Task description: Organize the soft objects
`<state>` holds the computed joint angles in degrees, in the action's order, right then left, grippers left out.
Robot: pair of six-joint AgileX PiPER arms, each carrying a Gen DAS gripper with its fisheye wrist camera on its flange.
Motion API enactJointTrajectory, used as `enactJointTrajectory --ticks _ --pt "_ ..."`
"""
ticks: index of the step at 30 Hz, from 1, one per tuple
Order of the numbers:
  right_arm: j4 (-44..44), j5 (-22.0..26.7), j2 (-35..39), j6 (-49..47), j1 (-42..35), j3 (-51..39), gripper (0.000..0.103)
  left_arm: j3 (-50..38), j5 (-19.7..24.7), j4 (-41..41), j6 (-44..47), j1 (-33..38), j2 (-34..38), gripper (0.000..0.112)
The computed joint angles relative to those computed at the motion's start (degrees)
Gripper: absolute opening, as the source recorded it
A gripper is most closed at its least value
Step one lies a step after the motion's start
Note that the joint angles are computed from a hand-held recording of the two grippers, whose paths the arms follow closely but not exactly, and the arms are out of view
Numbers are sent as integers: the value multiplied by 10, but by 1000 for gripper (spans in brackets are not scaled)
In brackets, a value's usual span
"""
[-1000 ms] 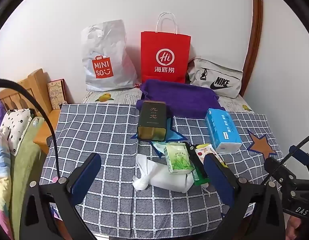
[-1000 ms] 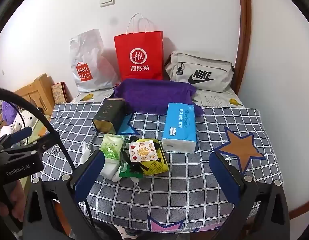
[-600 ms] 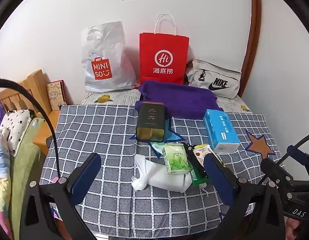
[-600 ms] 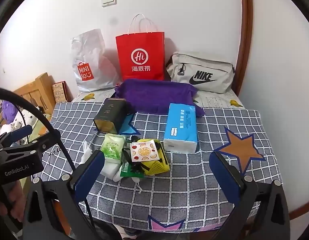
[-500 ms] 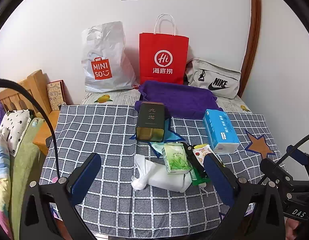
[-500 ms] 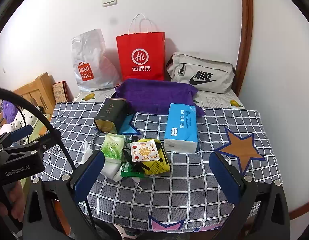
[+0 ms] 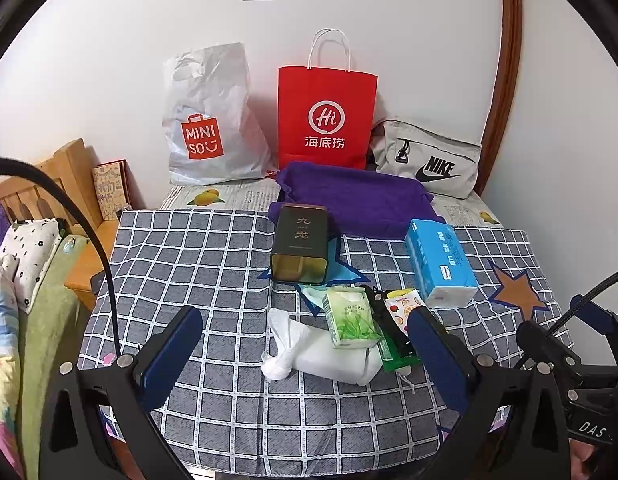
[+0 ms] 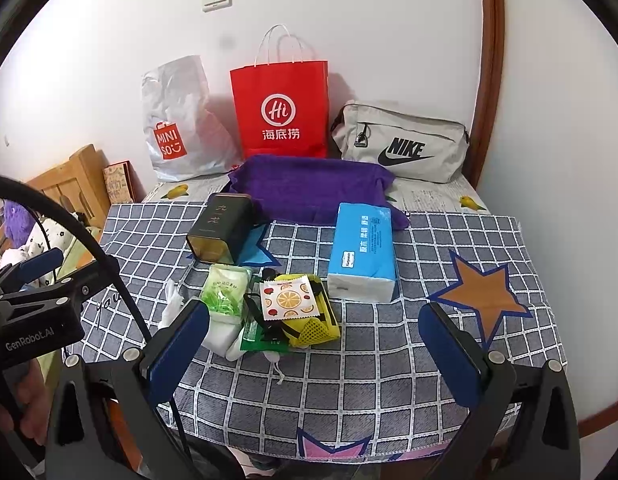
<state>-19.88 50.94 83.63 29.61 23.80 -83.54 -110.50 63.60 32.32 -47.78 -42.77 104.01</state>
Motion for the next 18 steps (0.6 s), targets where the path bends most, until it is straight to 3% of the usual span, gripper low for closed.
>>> enactJointTrajectory --ticks 10,18 --pt "-5 2 -3 3 3 0 103 -16 17 -25 16 1 5 103" --pt "-1 -1 -2 -1 1 2 103 0 -2 0 4 -2 7 103"
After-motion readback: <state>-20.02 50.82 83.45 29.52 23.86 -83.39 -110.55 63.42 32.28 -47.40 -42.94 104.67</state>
